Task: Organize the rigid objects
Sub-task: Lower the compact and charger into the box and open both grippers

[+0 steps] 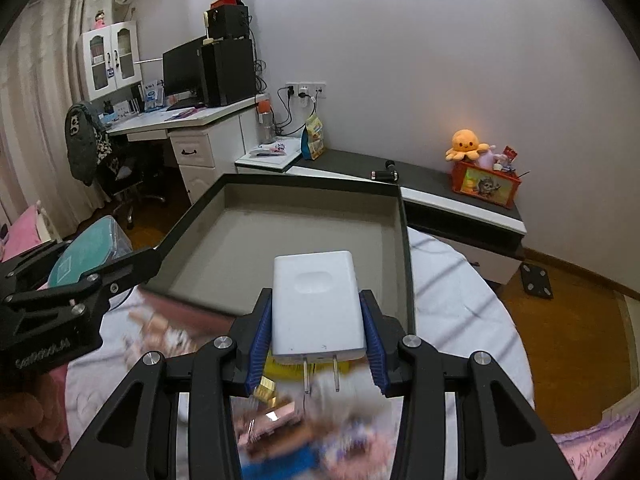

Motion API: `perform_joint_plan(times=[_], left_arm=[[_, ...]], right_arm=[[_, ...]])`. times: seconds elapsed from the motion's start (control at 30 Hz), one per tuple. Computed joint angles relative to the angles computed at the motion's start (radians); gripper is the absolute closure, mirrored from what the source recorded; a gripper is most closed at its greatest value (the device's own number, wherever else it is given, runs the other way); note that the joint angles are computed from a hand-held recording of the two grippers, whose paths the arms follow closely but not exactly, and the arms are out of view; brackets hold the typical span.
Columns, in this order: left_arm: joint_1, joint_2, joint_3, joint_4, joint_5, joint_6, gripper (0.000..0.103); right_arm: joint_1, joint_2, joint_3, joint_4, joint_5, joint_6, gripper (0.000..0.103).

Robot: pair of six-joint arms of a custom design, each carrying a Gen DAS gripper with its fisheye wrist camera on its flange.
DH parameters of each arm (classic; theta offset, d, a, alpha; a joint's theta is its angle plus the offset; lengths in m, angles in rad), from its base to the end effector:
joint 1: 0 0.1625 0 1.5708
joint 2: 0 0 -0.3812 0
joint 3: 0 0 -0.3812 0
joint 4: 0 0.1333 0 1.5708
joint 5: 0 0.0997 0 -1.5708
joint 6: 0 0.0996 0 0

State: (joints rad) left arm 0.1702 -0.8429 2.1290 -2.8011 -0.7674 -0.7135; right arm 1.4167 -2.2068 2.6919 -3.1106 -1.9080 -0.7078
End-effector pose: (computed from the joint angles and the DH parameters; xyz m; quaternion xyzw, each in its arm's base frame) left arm -0.4151 -0.2793 0.0066 0.3202 0.8626 -0.3278 0.2144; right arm 0.0621 -0.2543 0.3317 0.1516 -0.8425 0.3902 0.3390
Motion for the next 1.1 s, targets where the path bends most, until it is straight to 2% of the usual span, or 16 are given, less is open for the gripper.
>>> perform_joint_plan(times=[0.17,0.4,0.47,0.53,0.57,0.6,0.7,0.83,0.93,1.1], left_arm=[[0.076,0.077,-0.096,-0.003,-0.003,0.056,0.041],[0.132,0.148,-0.176,0.038,-0.021,0.076,0.041],[0.135,0.153,-0.182,0.046,-0.021,0.077,0.037],[0.13,0.152,-0.181,0.054,0.0,0.07,0.022],[0.124,0.15,-0.178,0.057,0.018,0.064,0.013],[0.12,0.147,-0.174,0.052,0.028,0.064,0.011],[0.106,0.126,-0.157,0.054,0.048,0.059,0.004],[0.075,0.089,-0.127,0.073,0.069,0.032,0.002],[0.042,0.046,-0.093,0.091,0.082,-0.005,0.0],[-0.008,-0.029,-0.034,0.122,0.094,-0.068,0.0]], right_arm=[[-0.051,0.177,-0.073,-0.057,0.013,0.017,0.06],[-0.097,0.241,-0.104,-0.054,0.025,0.03,0.06],[-0.102,0.238,-0.1,-0.066,0.031,0.023,0.06],[-0.099,0.235,-0.101,-0.069,0.031,0.028,0.054],[-0.095,0.234,-0.103,-0.073,0.031,0.034,0.037],[-0.09,0.235,-0.099,-0.09,0.024,0.038,0.025],[-0.089,0.197,-0.09,-0.075,0.041,0.055,0.019],[-0.071,0.153,-0.074,-0.07,0.039,0.08,0.014],[-0.06,0.095,-0.052,-0.061,0.044,0.096,0.0],[-0.01,-0.023,-0.014,-0.018,0.03,0.132,0.0]])
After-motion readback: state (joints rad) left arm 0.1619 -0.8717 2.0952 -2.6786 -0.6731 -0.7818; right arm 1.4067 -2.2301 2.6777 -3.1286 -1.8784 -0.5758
